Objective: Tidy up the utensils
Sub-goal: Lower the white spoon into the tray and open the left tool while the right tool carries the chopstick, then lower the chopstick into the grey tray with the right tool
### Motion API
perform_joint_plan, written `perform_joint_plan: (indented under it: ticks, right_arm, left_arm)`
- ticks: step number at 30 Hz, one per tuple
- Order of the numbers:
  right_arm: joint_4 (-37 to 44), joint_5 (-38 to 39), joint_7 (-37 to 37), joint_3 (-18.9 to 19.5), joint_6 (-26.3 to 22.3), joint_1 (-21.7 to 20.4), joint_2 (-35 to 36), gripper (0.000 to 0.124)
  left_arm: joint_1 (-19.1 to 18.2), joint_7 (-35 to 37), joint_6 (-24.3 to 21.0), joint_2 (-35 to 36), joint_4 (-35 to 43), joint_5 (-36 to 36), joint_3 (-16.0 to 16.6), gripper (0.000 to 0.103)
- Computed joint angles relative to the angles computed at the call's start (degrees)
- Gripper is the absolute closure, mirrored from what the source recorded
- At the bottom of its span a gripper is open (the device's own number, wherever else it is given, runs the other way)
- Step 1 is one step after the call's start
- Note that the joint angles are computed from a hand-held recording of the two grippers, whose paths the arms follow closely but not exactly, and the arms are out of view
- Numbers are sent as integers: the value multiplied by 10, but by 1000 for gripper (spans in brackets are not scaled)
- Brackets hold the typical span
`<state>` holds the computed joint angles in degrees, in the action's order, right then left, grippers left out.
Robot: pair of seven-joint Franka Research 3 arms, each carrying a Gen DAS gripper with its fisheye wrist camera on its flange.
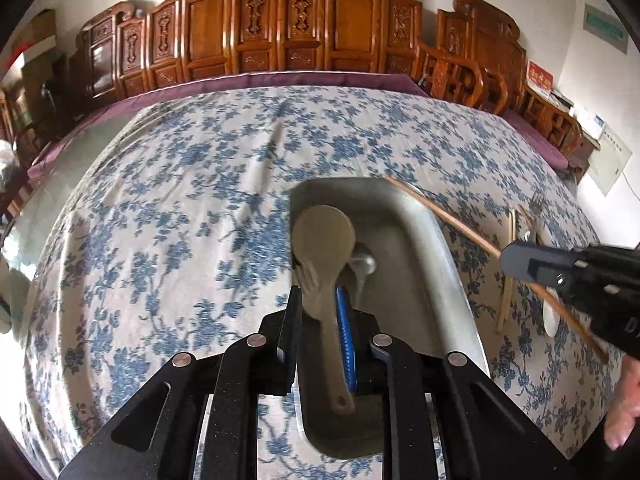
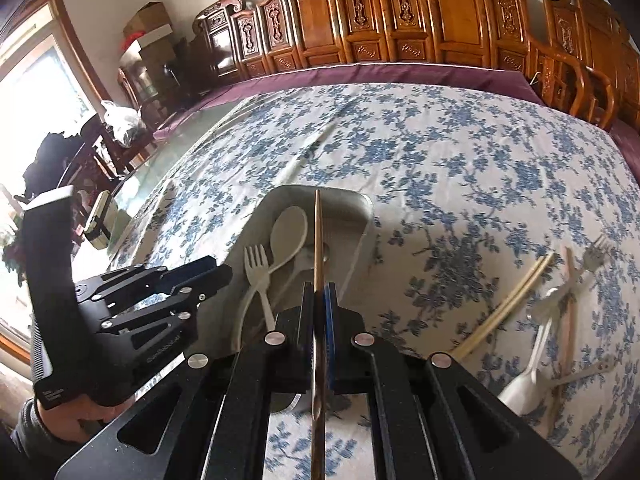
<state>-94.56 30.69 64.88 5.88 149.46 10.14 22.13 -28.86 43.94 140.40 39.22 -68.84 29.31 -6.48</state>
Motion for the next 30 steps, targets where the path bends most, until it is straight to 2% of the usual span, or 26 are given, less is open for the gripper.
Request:
perform_joint_plan:
  ticks: [9,18,30]
  right_arm:
    - [65,-42,55,-7,-19,24,54,118]
    - [103,-50,98,-2,-38,24,92,118]
    - [118,-51,76,11,-46,27,112,118]
  left_arm:
    - [21,-31,26,-31,-45,-1,2,87]
    - [24,-42,24,-35,-52,8,4,87]
    - [26,-41,23,-33,-49,6,1,87]
